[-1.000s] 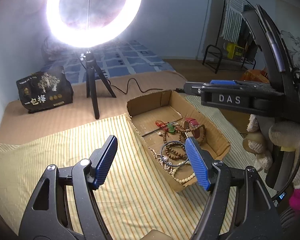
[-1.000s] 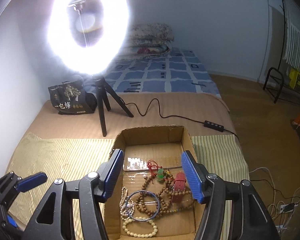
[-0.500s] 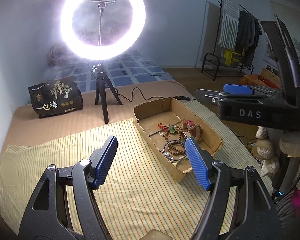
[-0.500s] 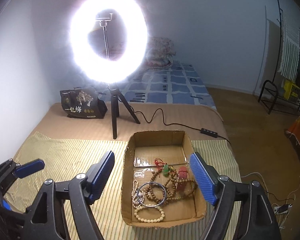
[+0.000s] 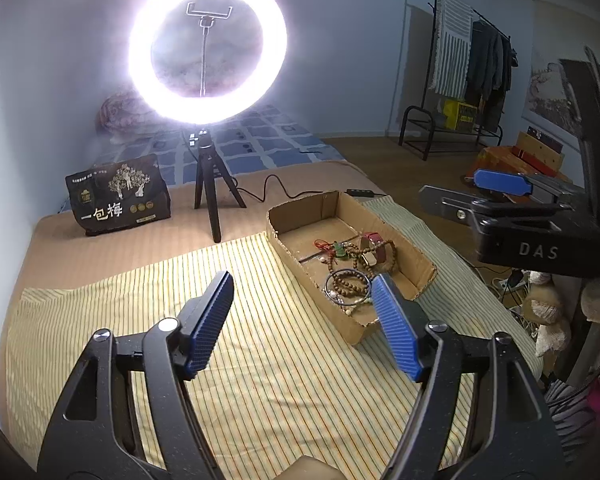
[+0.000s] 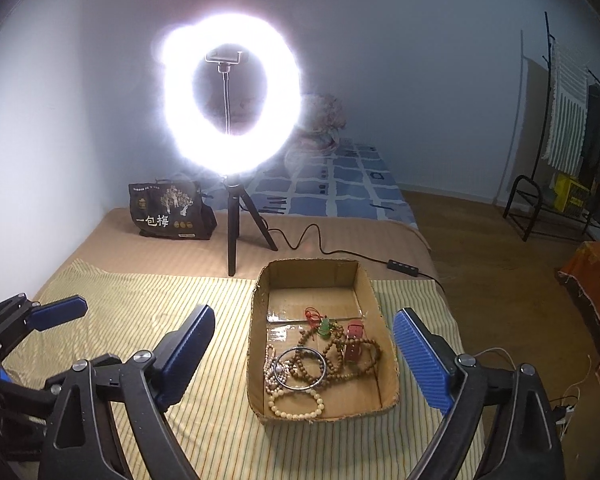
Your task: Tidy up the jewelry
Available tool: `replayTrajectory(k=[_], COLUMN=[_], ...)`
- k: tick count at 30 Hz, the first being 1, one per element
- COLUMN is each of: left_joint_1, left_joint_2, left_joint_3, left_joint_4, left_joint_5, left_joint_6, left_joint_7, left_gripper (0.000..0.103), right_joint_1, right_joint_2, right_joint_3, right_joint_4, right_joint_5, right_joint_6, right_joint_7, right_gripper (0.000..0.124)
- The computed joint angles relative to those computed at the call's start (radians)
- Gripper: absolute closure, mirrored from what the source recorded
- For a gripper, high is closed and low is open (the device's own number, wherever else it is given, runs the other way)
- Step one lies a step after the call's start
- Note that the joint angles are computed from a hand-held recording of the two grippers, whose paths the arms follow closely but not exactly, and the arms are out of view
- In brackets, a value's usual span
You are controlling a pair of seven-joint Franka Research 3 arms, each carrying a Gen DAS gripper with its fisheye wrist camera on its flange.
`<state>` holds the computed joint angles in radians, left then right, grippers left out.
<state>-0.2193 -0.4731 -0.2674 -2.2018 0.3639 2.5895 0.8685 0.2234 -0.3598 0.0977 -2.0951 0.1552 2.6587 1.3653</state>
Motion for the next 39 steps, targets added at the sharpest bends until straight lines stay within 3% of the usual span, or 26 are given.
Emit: replayTrajectory(k=[7, 15, 39], left_joint_1=[0.005, 0.027, 0.018], left_joint_2=[-0.028, -0.047, -0.047], left_joint_3=[-0.014, -0.047, -0.046], left_joint_4=[-0.012, -0.014, -0.012], left_joint_5=[0.018, 0.086, 0.123], left_joint_6=[-0.014, -0.039, -0.081], left_joint_7=[-0.018, -0.056, -0.097], left_gripper=[0.021, 0.002, 0.001], right_joint_1=[-0.001, -0.016, -0.035], right_joint_2=[-0.048, -0.08, -0.075], right_joint_3=[0.004, 0.016, 0.027], right_joint_4=[-0.058, -0.102, -0.123], right_joint_5=[-0.003, -0.014, -0.05], right_joint_6=[0.041, 0.075, 0.098], right_joint_7=[0.0, 0.017, 0.052], right_gripper=[0.021, 0.021, 0.021])
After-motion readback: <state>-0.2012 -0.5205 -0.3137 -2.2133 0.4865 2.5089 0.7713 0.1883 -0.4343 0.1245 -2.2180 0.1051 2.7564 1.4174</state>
